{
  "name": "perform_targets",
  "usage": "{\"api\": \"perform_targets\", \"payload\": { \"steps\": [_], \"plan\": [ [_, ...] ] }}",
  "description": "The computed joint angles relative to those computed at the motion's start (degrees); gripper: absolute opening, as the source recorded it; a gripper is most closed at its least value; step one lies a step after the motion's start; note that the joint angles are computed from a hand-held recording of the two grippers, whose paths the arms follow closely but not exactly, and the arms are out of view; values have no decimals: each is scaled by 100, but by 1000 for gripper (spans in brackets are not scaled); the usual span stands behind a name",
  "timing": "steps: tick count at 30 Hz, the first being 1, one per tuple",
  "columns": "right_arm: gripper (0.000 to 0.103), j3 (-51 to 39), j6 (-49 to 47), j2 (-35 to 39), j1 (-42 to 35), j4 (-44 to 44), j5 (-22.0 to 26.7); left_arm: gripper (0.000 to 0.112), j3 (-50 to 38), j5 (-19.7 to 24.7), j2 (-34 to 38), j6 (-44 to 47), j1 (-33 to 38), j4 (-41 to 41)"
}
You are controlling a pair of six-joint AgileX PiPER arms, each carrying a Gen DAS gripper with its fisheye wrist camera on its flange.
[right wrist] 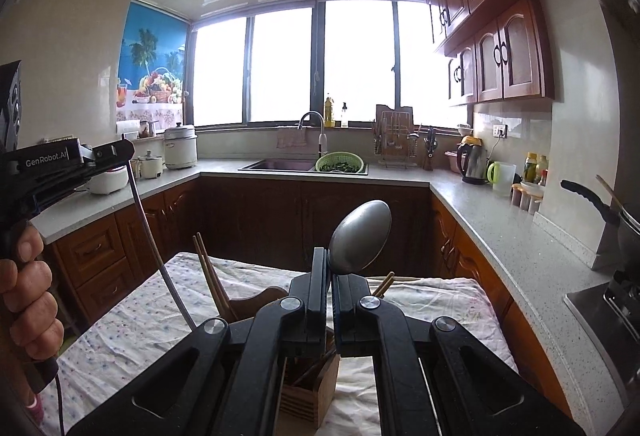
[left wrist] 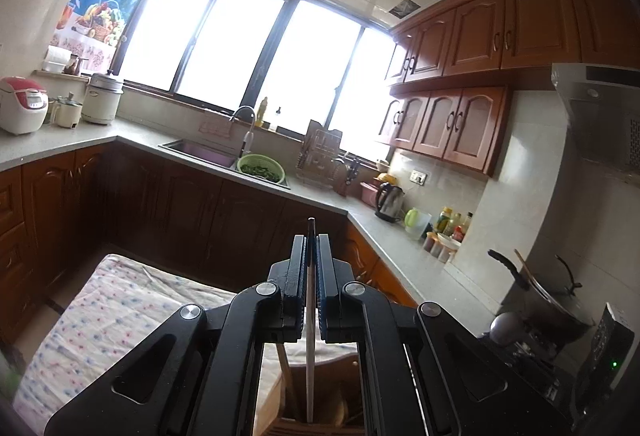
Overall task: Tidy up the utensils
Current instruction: 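Carry the chopstick and spoon over the caddy and lower them into it, then open both tools to release the chopstick and spoon and withdraw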
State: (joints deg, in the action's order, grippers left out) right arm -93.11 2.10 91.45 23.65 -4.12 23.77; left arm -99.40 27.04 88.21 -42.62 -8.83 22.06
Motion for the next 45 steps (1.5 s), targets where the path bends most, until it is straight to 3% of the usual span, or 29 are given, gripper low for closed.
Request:
{"api": "perform_targets", "payload": {
  "steps": [2,7,12,21,29,31,40,44,45],
  "plan": [
    [2,-7,65,143,19,-45,-37,3,211,-128,50,-689,-33,579],
    [2,56,-236,381,-63,383,-59,3,556,-293,197,-814,29,597],
    [2,76,-849,577,-168,1098,78,3,765,-401,301,-291,64,100],
    [2,-530,-1728,1171,-373,2274,1091,4,941,-294,420,964,93,-993],
    [2,-789,-1650,1343,-610,2546,1474,5,942,-267,374,1339,118,-1276],
    [7,-794,-1613,1345,-632,2584,1514,5,861,-200,412,1459,144,-1410],
    [8,-653,-1468,1192,-645,2536,1480,6,808,-84,406,1448,160,-1380],
    [12,-527,-1372,1053,-632,2422,1409,17,934,-69,333,1464,205,-1443],
    [19,-474,-1361,1010,-634,2405,1377,20,965,-74,324,1466,215,-1478]
  ]
}}
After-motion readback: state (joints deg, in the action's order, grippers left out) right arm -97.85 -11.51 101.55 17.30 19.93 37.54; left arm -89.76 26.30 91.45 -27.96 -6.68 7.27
